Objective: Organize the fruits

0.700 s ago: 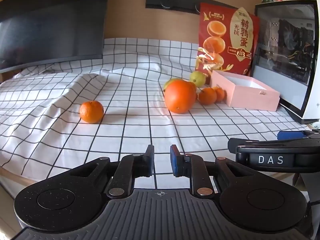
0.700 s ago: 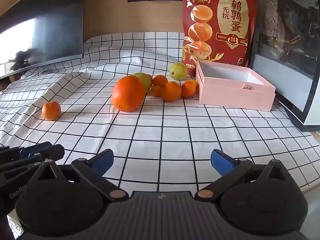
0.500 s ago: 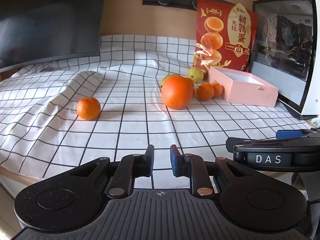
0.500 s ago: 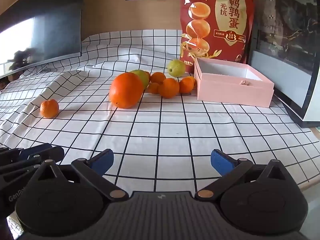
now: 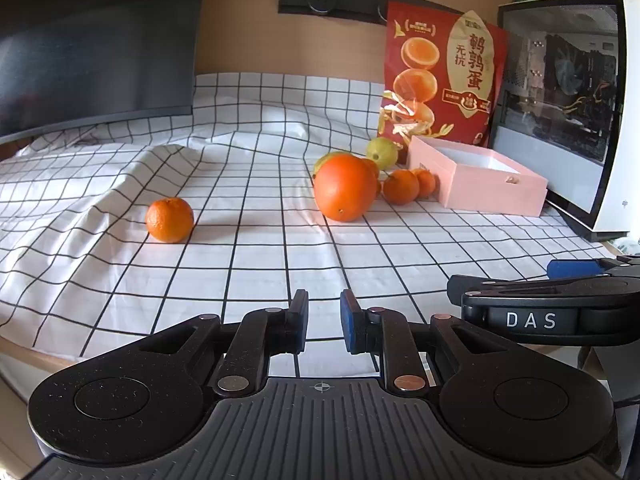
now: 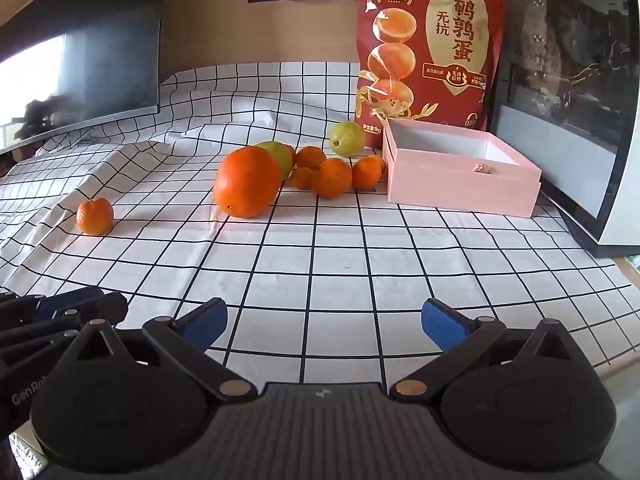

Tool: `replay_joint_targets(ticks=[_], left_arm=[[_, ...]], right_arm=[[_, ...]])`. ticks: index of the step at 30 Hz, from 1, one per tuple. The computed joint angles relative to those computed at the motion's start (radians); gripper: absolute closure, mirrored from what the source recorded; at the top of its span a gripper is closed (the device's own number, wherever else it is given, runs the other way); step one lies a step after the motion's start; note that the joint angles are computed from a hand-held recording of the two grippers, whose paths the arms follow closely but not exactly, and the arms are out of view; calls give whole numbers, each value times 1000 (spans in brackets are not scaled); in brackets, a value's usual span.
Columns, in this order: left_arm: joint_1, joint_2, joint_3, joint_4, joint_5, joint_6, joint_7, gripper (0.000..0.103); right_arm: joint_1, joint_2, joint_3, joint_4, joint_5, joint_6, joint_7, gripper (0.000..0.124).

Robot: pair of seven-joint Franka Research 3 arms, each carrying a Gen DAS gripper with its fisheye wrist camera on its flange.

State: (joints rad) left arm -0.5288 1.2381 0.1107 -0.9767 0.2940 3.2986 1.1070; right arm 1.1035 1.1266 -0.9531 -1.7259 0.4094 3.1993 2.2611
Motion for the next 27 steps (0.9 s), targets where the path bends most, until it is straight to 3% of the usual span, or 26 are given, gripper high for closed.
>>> replay_joint_targets(ticks=[8,27], left_arm=[[11,-2,-22,-5,3,8,13,81],[0,-5,-13,-12,-16,8,19,81]], right_arm=[[10,8,-8,-3,8,4,-2,21],[5,7,6,1,13,9,-10,21]])
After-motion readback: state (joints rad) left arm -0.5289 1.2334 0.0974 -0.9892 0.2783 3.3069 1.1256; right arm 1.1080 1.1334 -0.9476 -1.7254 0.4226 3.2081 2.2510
